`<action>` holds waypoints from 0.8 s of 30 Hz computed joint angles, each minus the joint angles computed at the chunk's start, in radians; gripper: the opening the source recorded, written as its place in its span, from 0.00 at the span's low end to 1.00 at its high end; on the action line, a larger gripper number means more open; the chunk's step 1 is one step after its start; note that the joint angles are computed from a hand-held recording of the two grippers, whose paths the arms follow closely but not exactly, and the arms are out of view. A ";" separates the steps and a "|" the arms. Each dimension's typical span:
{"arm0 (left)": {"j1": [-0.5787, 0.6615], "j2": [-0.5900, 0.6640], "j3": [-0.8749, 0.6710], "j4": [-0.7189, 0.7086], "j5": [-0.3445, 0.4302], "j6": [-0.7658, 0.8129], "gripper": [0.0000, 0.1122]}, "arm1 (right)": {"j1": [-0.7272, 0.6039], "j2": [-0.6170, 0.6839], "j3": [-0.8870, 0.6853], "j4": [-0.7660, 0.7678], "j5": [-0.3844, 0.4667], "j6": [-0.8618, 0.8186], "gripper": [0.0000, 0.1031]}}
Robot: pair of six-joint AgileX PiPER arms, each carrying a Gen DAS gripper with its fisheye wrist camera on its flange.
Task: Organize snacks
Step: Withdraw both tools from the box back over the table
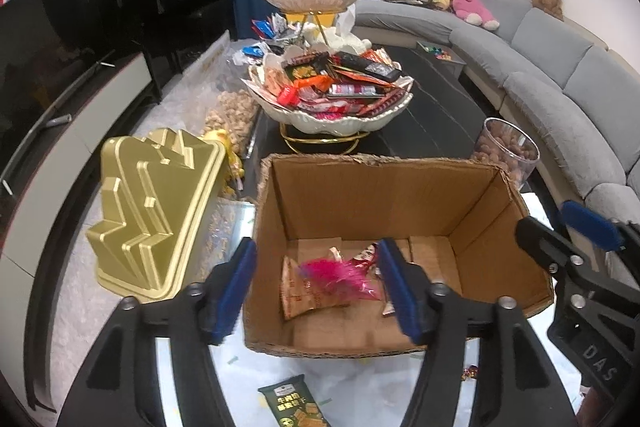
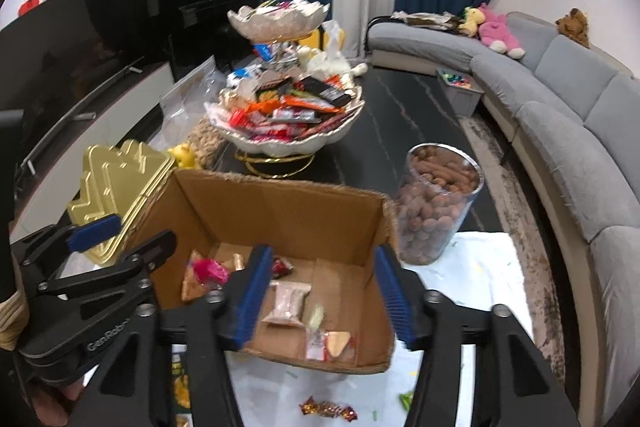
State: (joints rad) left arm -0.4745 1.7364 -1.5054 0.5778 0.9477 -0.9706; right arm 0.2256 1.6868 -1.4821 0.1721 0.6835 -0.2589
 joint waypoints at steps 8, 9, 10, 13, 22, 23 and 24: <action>-0.026 -0.026 -0.001 0.048 0.061 -0.048 0.76 | -0.014 -0.036 0.010 -0.061 -0.009 0.067 0.74; -0.029 -0.031 0.000 0.047 0.066 -0.049 0.76 | -0.021 -0.040 0.009 -0.056 -0.005 0.062 0.74; -0.034 -0.037 0.001 0.047 0.073 -0.054 0.77 | -0.023 -0.042 0.008 -0.055 -0.003 0.060 0.74; -0.054 -0.054 0.007 0.050 0.088 -0.068 0.77 | -0.038 -0.069 0.021 -0.035 -0.001 0.042 0.74; -0.150 -0.070 -0.031 0.085 0.172 -0.119 0.77 | -0.096 -0.155 0.076 0.032 0.007 -0.058 0.74; -0.160 -0.071 -0.033 0.089 0.180 -0.124 0.77 | -0.105 -0.164 0.082 0.039 0.009 -0.069 0.74; -0.172 -0.069 -0.043 0.093 0.190 -0.126 0.77 | -0.116 -0.172 0.087 0.051 0.014 -0.083 0.74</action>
